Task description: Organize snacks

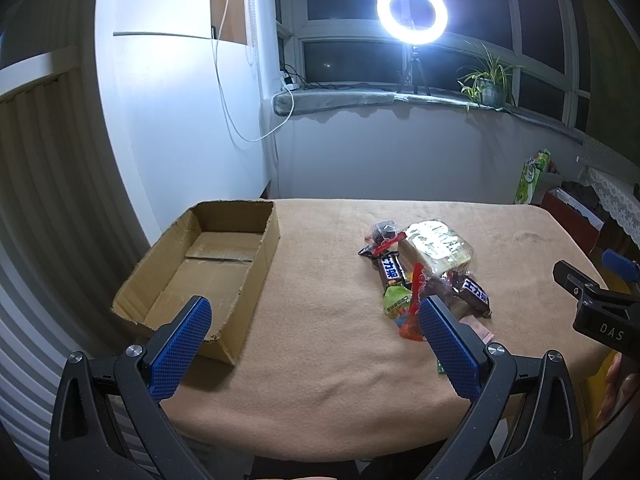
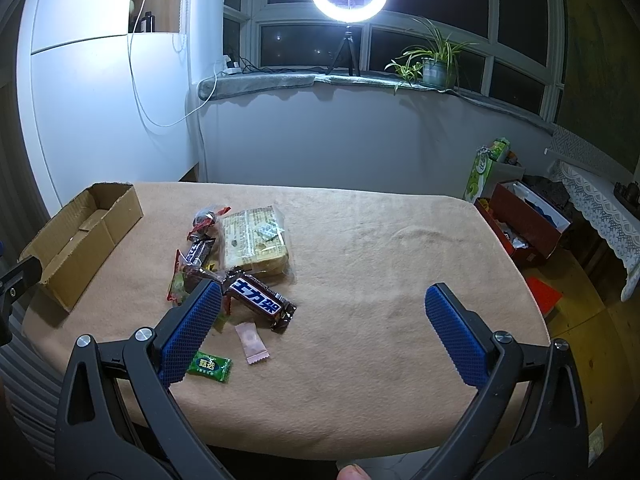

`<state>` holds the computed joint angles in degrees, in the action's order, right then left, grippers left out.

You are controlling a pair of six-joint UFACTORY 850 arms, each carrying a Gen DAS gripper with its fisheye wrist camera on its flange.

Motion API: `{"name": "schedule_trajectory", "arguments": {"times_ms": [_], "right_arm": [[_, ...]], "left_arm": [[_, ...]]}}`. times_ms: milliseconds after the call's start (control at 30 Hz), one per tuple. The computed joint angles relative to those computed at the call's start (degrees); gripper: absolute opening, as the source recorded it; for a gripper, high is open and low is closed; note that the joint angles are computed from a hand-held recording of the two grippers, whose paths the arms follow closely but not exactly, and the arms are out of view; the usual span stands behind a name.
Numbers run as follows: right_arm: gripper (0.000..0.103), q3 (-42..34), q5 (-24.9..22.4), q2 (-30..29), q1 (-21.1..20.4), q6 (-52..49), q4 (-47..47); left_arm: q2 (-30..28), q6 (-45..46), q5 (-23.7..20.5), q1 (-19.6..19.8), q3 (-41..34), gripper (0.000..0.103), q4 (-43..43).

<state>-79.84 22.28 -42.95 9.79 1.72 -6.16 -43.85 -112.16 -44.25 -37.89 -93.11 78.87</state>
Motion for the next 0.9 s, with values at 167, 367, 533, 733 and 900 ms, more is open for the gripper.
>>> {"name": "schedule_trajectory", "arguments": {"times_ms": [167,367,533,733,900], "right_arm": [[0.103,0.10,0.10,0.05,-0.02,0.07,-0.09],[0.103,0.05,-0.08,0.07,-0.03,0.04,-0.04],[0.103,0.06,-0.02,0.06,-0.04,0.04,-0.01],[0.103,0.17,0.06,0.07,-0.03,0.04,-0.07],[0.103,0.35,0.06,0.19,-0.21,0.31,-0.39]], "left_arm": [[-0.24,0.85,-0.19,0.00,-0.53,0.103,-0.54],[-0.35,1.00,-0.23,0.00,-0.69,0.103,-0.58],[-0.43,1.24,-0.19,0.02,-0.83,0.103,-0.75],[-0.41,1.21,-0.26,-0.01,-0.77,0.103,-0.72],[-0.47,1.18,-0.23,-0.03,-0.77,0.103,-0.84]]}}
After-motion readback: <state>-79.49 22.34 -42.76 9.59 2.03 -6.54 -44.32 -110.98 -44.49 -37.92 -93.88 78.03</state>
